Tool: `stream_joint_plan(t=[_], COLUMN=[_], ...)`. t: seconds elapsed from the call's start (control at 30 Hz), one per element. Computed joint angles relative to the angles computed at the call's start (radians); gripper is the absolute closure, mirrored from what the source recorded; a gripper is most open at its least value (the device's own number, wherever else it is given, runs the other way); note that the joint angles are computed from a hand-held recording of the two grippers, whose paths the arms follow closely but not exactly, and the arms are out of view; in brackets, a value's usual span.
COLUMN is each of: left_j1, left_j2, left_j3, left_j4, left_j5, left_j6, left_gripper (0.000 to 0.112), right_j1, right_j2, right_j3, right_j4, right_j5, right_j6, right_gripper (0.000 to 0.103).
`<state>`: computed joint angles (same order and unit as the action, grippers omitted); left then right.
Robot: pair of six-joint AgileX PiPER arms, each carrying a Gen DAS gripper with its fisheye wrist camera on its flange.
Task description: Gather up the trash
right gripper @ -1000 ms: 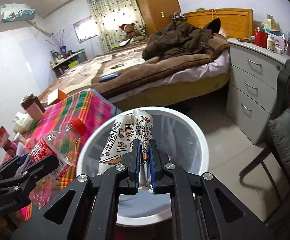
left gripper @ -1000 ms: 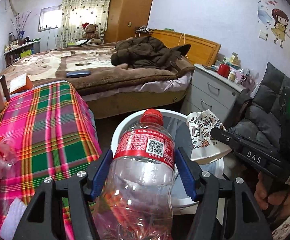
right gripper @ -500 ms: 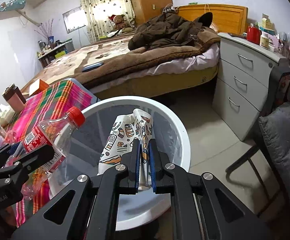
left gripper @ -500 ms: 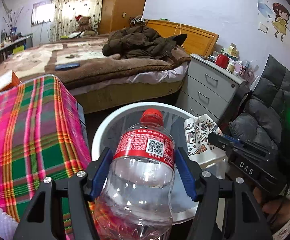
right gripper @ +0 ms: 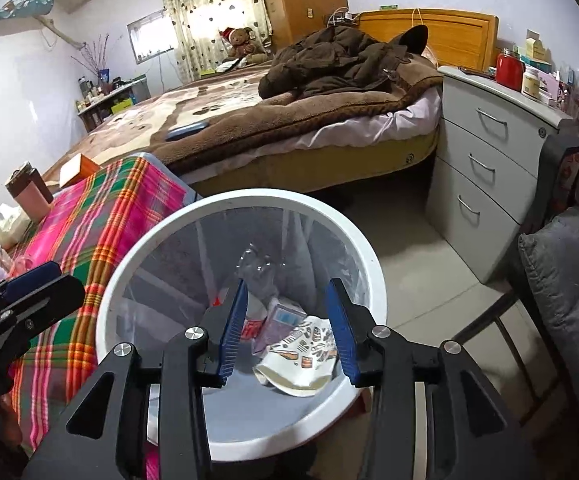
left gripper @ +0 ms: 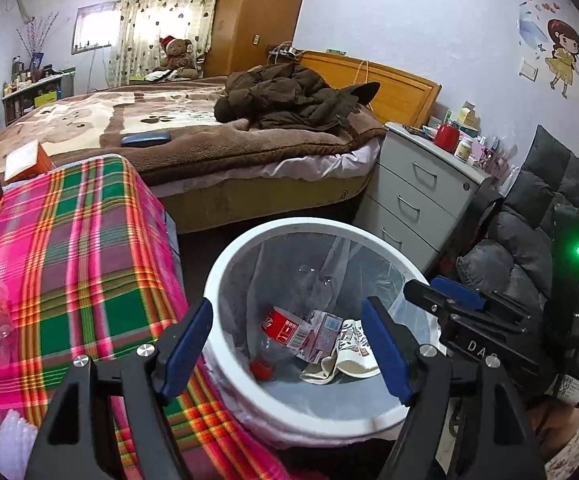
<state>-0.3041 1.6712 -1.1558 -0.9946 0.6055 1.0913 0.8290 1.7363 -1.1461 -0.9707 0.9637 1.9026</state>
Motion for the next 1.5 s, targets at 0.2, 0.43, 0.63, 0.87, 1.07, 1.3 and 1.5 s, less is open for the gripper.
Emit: stream_joint_plan(t=[0.2,0.43,0.63,0.87,1.07,1.3,1.5], left_j1=[0.082,0.231,0.39,0.547,0.654,0.728,0.77], left_j2=[-0.055,-0.114,-0.139,-0.123,-0.077,-0.015,0.043], left_j3=[0.053,0.107,0.129,0.123,0.096,0.05,-0.001], left_j4=[-0.037,-0.088,-0.142,-0.166,-0.153,-0.135,-0.114], left_j5=[0.028,0.065,0.112,0.157,0.169,0.163,0.187], left_j6=[0.056,0.14,0.223,0.269,0.28,0.289,0.279], left_gripper=[0.034,0.034,0.034,0.034,0.034,0.034,0.034], right_j1=[0.04,0.082,0.107,0.122,0.133,0.138,0.135], right_j2=[0.008,0.057,0.119,0.199,0.29,0.379,0.416], right_j3=[-0.039,-0.127,-0.221,-0.335,-0.452,-0.576,-0.627], right_j4=[-0.025,-0.051,-0.048,-0.035,0.009,0.095,0.144], right_j5=[0.031,0.045,0.022,-0.025,-0.074,-0.111,-0.154], right_j6=[0.015,-0.019,-0.066,-0.112,-0.178,-0.269,-0.302], right_gripper=[0.061,0.061,0.061,0.061,0.061,0.061,0.061])
